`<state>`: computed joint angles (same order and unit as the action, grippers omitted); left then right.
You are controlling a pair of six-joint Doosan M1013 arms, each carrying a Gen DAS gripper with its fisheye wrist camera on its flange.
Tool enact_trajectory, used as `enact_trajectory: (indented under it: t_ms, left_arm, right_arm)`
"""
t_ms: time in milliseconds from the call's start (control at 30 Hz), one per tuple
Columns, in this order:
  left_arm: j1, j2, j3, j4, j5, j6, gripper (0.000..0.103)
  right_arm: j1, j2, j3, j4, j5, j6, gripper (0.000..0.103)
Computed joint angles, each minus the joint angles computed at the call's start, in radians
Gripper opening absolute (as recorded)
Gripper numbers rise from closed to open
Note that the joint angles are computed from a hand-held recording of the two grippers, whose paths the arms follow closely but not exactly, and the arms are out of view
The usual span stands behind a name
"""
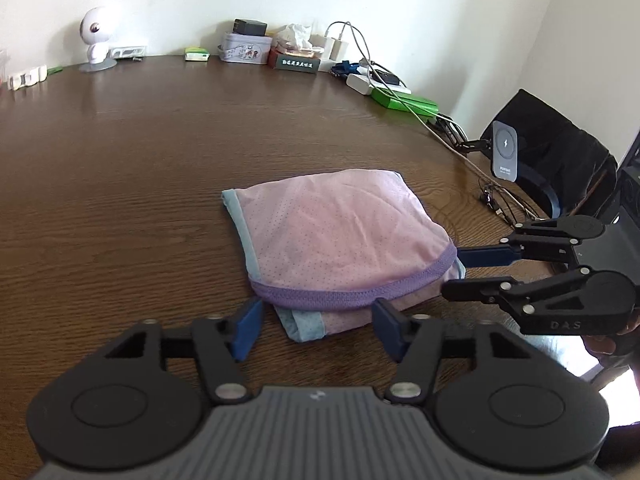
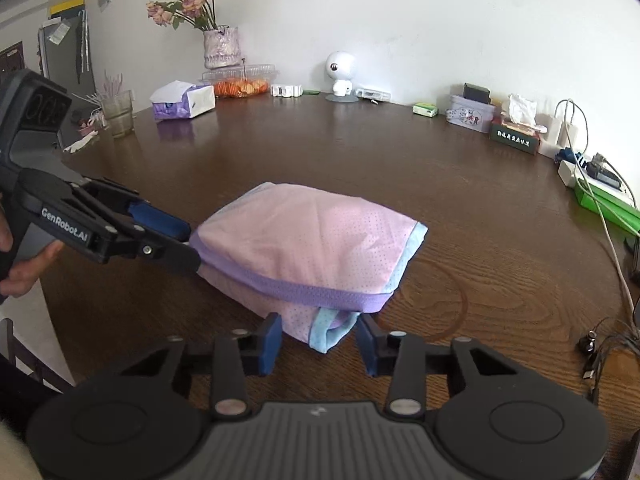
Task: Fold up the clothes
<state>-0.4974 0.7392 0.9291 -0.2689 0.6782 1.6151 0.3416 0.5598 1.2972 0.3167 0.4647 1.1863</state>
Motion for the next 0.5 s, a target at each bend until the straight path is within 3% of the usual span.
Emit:
enact_trajectory:
  t_ms: [33,200,267,333,400,500]
  left_arm:
    - [0.0,0.0,0.001,0.004,-0.002,-0.003,0.049]
    - [-0.003,-0.01,0.012,0.024,0.008,-0.021,0.03]
    - [-0.007,-0.014,0.018,0.03,0.009,-0.013,0.03]
    - [-0.013,-0.016,0.021,0.06,0.004,-0.019,0.024]
    - [-0.012,-0.011,0.015,0.062,0.005,-0.033,0.01]
    - [-0.008,-0.004,0.005,0.053,0.006,-0.034,0.006]
  right_arm:
    - [0.002,0.001,0.002,-0.014,-0.005,0.011,0.026]
    - [0.012,0.001,0.013,-0.064,-0.03,0.036,0.023]
    - [0.013,0.0,0.015,-0.072,-0.036,0.049,0.013]
    - [0.015,0.0,0.016,-0.076,-0.039,0.057,0.008]
    - [0.02,-0.001,0.017,-0.098,-0.042,0.071,0.007]
    - [0.019,0.001,0.015,-0.091,-0.046,0.074,0.006]
